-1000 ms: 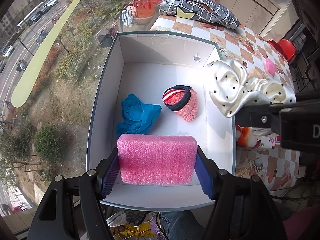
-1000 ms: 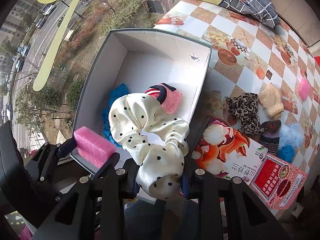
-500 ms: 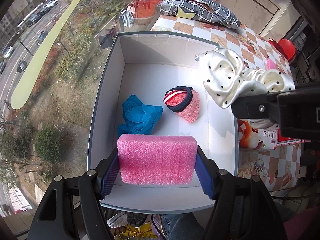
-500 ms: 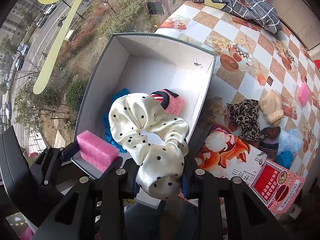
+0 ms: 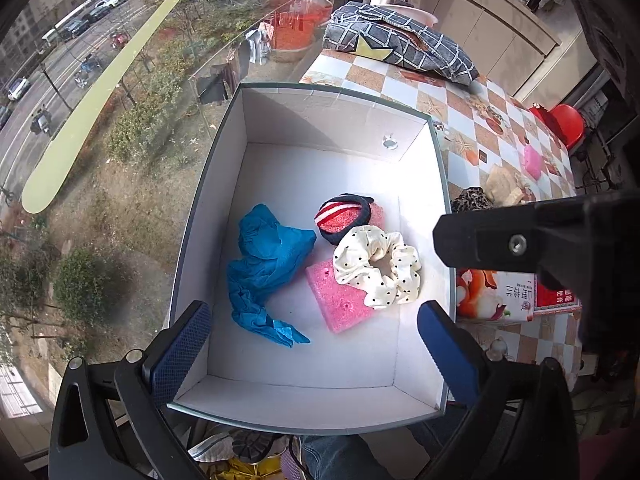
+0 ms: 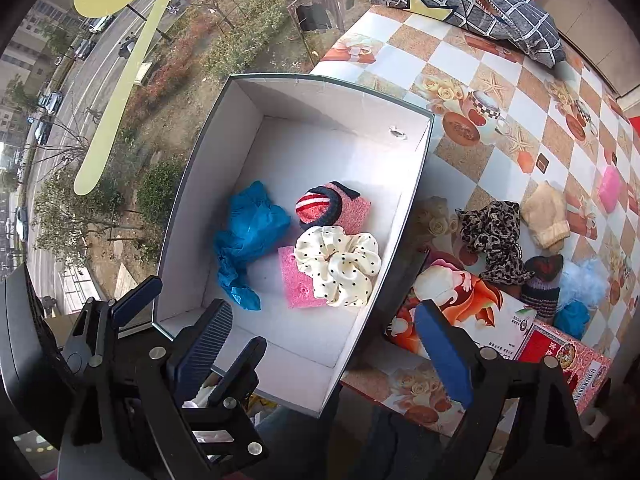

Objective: Organize soft objects
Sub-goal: 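Move both open tools back over the table toward the remaining items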

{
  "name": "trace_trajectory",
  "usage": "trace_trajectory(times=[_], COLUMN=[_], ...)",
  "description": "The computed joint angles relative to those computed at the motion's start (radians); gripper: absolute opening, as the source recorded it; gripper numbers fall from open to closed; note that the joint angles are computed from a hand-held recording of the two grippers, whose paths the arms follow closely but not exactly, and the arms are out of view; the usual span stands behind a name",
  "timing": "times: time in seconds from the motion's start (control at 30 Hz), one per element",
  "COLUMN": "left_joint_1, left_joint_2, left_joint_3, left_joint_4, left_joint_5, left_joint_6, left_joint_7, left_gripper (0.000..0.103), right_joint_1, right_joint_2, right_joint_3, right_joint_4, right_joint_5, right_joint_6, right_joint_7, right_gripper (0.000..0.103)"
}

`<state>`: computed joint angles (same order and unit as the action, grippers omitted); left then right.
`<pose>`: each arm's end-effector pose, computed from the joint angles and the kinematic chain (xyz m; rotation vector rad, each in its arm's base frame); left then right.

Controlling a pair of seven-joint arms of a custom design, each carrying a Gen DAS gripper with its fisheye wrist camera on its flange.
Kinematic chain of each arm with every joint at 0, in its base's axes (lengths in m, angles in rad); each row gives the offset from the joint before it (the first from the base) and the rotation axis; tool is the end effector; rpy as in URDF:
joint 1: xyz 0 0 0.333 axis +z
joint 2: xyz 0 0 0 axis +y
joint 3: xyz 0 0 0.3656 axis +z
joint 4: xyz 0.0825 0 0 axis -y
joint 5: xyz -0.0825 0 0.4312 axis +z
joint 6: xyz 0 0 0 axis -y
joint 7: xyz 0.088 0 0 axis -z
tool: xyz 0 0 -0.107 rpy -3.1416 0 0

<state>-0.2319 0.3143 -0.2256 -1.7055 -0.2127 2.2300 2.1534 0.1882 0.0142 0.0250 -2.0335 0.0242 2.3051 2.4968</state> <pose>0.6535 -0.3104 0.4622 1.0052 -2.9274 0.5133 0.6068 0.1318 0.4917 -1.1819 2.6322 -0.0512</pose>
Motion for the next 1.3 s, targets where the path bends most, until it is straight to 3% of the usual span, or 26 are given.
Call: trace_trajectory(times=[0.57, 0.93, 1.03, 1.17, 1.3], left_joint_1=[-0.037, -0.109, -0.138, -0.188, -0.252], left_joint_2=[-0.001, 0.029, 0.059, 0.120, 0.187], left_joint_3=[-0.008, -0.042, -0.050, -0.057, -0.061], left_joint_4=[0.032, 0.131, 0.186, 0.280, 0.372], left_joint_5=[0.072, 0.109, 0.109, 0.116, 0.142], left_joint_6=[-0.034, -0.125, -0.178, -0.264, -0.329], left_joint_7=[0.018, 0.116, 0.113, 0.079, 0.037], left_gripper=[0.103, 0.103, 0.103, 0.103, 0.103], right_joint_1=[-0.019, -0.087, -0.123, -0.165, -0.184], right_joint_2=[-0.159, -0.463, -0.585, -0.733, -0.866], right_joint_3=[-0.015, -0.014, -0.009, 0.000, -0.027], right_joint_4=[-0.179, -0.443, -0.536, -0.623, -0.718], right_joint_5=[0.017, -0.048, -0.069, -0.110, -0.113], right_joint_6=[0.114, 0.175, 0.157, 0.056, 0.001], right_joint_7=[0.126, 0.409, 0.503, 0.597, 0.639], right_gripper=[0.100, 0.100, 0.100, 0.100, 0.100])
